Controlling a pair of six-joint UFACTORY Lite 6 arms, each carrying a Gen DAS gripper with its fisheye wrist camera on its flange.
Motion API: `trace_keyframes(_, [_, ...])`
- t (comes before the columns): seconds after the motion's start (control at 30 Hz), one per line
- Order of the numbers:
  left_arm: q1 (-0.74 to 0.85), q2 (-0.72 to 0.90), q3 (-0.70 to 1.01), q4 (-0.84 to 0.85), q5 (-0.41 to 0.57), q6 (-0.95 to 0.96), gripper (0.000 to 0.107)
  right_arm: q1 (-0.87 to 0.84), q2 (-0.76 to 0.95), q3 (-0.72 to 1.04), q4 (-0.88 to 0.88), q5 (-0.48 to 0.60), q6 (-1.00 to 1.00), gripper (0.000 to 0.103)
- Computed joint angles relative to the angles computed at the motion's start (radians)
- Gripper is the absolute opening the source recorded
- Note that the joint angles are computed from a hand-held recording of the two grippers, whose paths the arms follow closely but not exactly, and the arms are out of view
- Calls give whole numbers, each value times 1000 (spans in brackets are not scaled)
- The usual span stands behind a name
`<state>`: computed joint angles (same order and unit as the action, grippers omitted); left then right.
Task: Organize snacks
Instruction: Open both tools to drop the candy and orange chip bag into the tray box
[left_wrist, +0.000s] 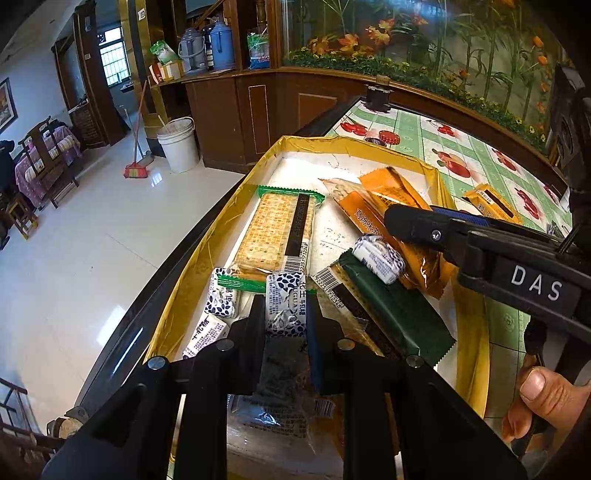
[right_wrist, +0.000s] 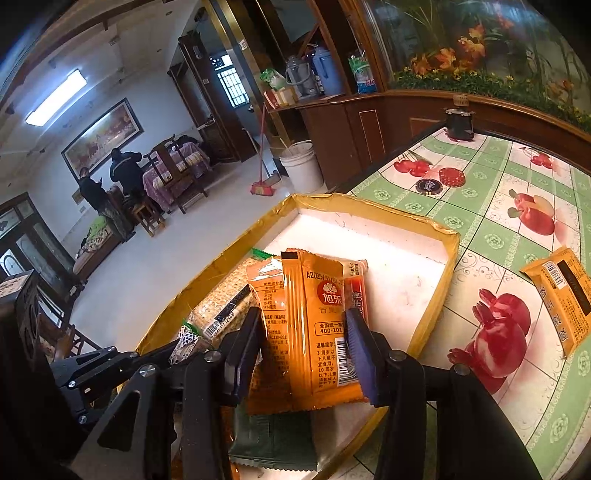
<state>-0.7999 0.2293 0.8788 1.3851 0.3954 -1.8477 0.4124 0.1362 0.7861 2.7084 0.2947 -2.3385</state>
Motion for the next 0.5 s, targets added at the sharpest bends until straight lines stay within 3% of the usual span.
trace_keyframes(0.1, [5, -15, -9, -14, -11, 7, 21, -1, -19, -16, 24, 5, -13, 56])
trace_keyframes(0.17, [8, -32, -19, -27, -17, 12, 32, 1, -44, -32, 66, -1, -46, 67])
trace_keyframes(0.23, [0, -55, -34, -26, -3, 2, 55, 5, -78, -54, 109, -6, -81, 69])
trace_keyframes(0.5, [-62, -132, -72, -13, 54, -40, 69, 15, -254, -170, 199, -36, -148, 70])
